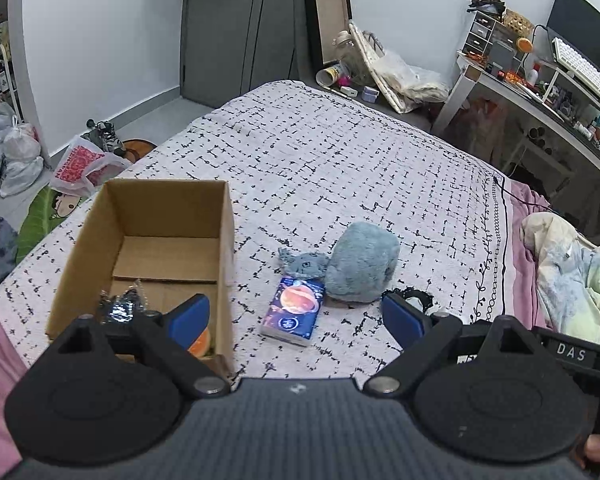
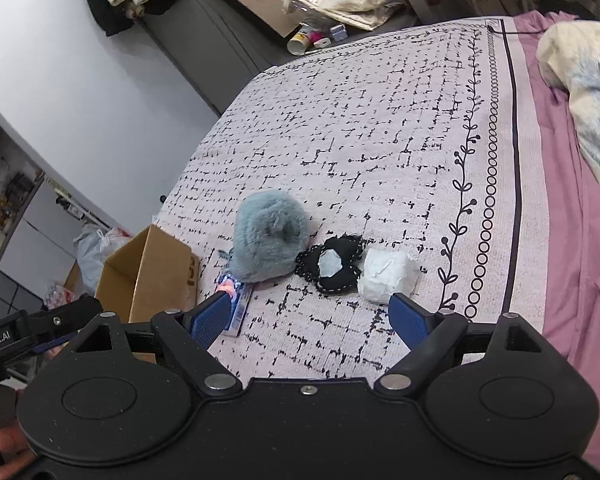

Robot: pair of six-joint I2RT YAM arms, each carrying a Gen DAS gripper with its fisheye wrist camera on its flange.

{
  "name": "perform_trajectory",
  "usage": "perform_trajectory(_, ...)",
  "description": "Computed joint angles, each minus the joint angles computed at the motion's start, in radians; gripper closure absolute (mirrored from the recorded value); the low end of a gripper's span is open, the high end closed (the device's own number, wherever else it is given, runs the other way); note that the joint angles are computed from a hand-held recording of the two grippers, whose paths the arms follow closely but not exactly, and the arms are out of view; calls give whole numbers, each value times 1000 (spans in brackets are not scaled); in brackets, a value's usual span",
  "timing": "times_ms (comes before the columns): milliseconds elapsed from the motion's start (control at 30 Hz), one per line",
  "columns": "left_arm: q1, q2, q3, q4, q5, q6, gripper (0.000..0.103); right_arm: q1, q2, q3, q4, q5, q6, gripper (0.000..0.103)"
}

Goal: Organize soft objects
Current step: 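Move the left tool to the black scrunchie while the right tool approaches the white fluffy ball, then grasp the black lace scrunchie with the left tool while the right tool grasps the white fluffy ball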

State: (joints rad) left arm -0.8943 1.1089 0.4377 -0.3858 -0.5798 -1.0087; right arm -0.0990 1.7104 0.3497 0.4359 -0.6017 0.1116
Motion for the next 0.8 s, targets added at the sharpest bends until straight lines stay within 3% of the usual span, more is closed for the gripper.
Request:
perform_trajectory(167,8,107,21,76,7,-12,11,8,130,53,59,23,44,28)
perform_trajectory(567,62,400,75,345,82,11,11,14,346,172,103,42,90,37)
perform_trajectory(633,71,451,93,381,98,20,11,20,376,197,93,47,90,42)
perform_trajectory(733,83,535,129,431,123,29,11,20,427,239,71,41,91,69)
perform_trajectory(800,91,585,153,461,141,39,11,8,456,266,51,20,96,75)
